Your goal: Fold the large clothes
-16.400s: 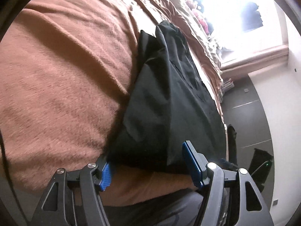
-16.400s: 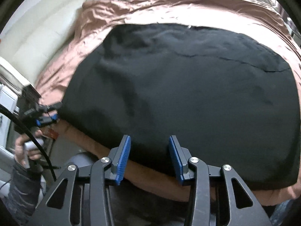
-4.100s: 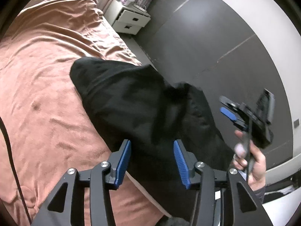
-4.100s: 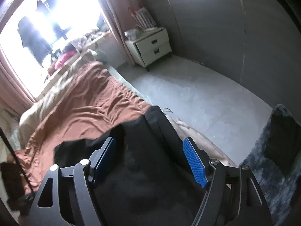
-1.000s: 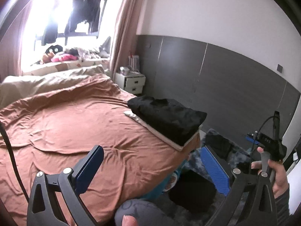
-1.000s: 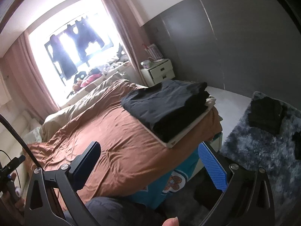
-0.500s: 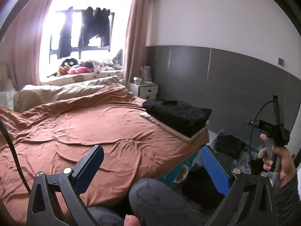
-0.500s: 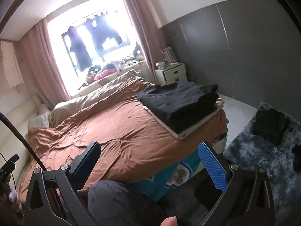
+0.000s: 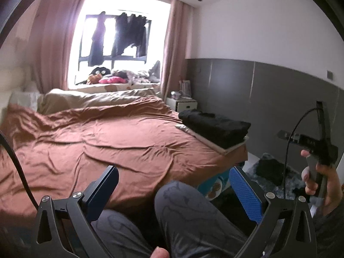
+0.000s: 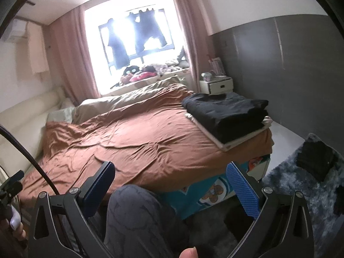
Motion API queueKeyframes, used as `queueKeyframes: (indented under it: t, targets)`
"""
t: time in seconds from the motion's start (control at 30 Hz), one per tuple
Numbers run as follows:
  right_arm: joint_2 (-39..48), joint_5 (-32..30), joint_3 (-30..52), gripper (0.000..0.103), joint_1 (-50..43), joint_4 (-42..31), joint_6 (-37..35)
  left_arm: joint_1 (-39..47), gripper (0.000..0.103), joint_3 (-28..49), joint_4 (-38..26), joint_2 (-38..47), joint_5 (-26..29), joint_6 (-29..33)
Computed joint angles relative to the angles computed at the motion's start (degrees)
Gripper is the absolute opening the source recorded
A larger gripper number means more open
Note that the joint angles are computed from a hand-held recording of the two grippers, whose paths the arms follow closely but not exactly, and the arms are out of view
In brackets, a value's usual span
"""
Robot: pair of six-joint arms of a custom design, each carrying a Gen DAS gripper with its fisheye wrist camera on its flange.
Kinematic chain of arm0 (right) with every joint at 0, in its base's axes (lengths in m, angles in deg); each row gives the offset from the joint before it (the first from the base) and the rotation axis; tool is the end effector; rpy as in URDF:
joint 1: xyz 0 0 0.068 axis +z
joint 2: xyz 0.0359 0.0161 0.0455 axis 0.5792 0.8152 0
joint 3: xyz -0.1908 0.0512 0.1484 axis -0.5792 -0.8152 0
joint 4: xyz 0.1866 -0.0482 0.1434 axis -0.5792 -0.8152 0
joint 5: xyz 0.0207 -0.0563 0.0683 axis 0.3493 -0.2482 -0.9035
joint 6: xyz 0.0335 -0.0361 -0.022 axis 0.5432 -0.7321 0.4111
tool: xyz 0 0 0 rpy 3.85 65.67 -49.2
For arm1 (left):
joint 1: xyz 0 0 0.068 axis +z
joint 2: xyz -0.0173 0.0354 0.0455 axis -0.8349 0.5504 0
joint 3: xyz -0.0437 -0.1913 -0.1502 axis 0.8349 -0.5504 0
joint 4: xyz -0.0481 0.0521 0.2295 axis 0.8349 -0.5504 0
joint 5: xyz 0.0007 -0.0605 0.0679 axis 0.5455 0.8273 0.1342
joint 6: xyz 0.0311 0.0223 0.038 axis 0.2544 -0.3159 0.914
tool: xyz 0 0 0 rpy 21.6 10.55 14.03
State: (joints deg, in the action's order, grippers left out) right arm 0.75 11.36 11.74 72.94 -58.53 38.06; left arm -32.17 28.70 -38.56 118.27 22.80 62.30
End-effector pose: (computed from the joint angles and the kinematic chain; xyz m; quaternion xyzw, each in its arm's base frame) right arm 0.0765 0.0379 0.3996 0.0959 0.8110 0.1464 0.5582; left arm 0.2743 0.0969 0.2811 0.1339 0.8121 -0.1560 0.5462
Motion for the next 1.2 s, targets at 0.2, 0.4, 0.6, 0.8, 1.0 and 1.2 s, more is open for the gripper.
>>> queueKeyframes:
  t: [0.2,0.4,0.6,0.8,1.0,1.2]
  targets:
    - [-0.34,5.1,-2.39,0.103,7.63,0.27,2.11,4.9,0.103,-6.12,5.71,-3.39,-0.28,-3.99]
    - [1.08,6.15,-2.51,0.103,9.79,0.92,3.8,8.21,0.103,-6.23,5.5,-3.62,0.97,-3.24]
    - [3.43,9.58,-2.56,0.103,13.0,1.93,6.14,9.1,0.103,-6.71,6.0,-4.14,1.44,-3.92]
    - [5.16,9.96,-3.07,0.103,13.82,3.99,6.74,9.15,0.103,-6.98,6.24,-4.3,1.5,-3.95]
    - [7.64,12.47,-2.78,0.103,17.57,3.43,9.52,9.32,0.103,-6.69,6.2,-3.24,2.42,-3.92]
    - [7.57,13.67,-2.05,0.103,18.21,2.6,10.48,9.01,0.103,-7.02,5.74,-3.38,2.04,-3.16]
